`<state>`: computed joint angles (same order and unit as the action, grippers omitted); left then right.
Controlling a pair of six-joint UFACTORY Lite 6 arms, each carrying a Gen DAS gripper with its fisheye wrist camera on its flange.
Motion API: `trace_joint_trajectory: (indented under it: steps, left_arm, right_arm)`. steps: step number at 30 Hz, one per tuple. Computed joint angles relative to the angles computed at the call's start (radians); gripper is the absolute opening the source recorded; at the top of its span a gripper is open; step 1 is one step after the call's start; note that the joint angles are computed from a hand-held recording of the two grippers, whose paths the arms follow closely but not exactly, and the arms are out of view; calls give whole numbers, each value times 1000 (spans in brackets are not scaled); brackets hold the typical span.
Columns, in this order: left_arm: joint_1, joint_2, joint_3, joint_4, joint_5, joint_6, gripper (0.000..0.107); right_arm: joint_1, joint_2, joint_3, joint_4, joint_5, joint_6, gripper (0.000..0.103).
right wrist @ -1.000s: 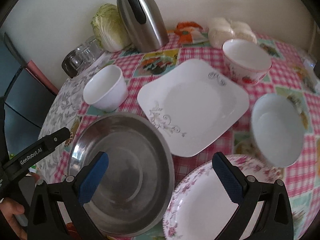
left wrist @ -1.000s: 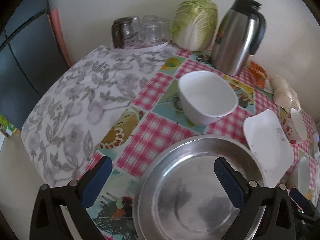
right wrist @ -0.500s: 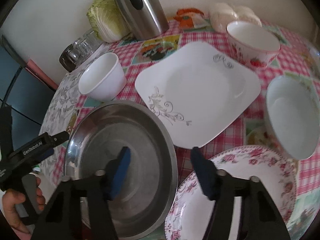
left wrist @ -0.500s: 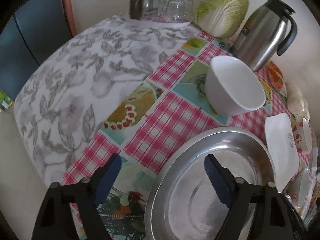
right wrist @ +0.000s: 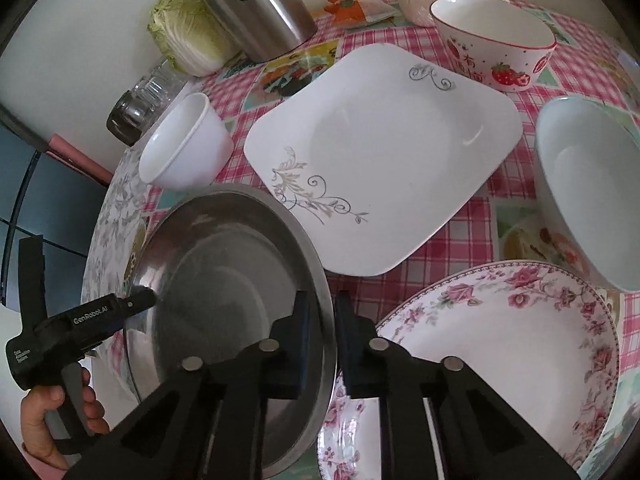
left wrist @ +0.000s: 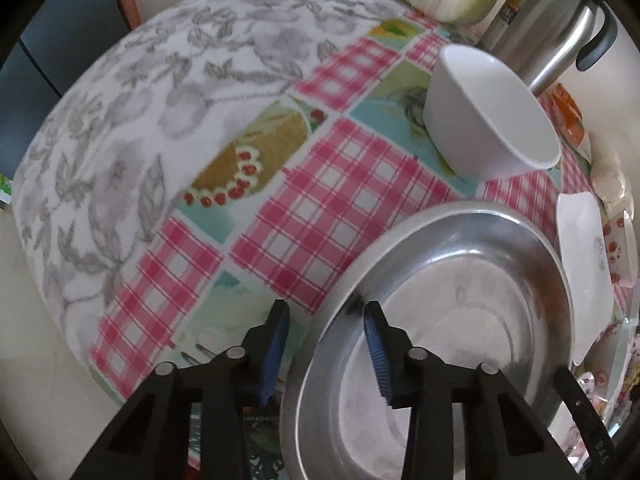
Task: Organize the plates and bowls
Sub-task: 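Grasp the steel basin rim with the right gripper and lift it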
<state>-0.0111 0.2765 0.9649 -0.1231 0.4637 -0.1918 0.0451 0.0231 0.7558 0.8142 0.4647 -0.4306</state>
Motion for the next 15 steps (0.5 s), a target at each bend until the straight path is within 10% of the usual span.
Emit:
trace_joint_trajectory:
  steps: [15]
  left_arm:
    - [23, -115, -50, -22, -16, 17, 35]
  right_arm:
    - [3, -91, 1, -32, 36, -28, 13]
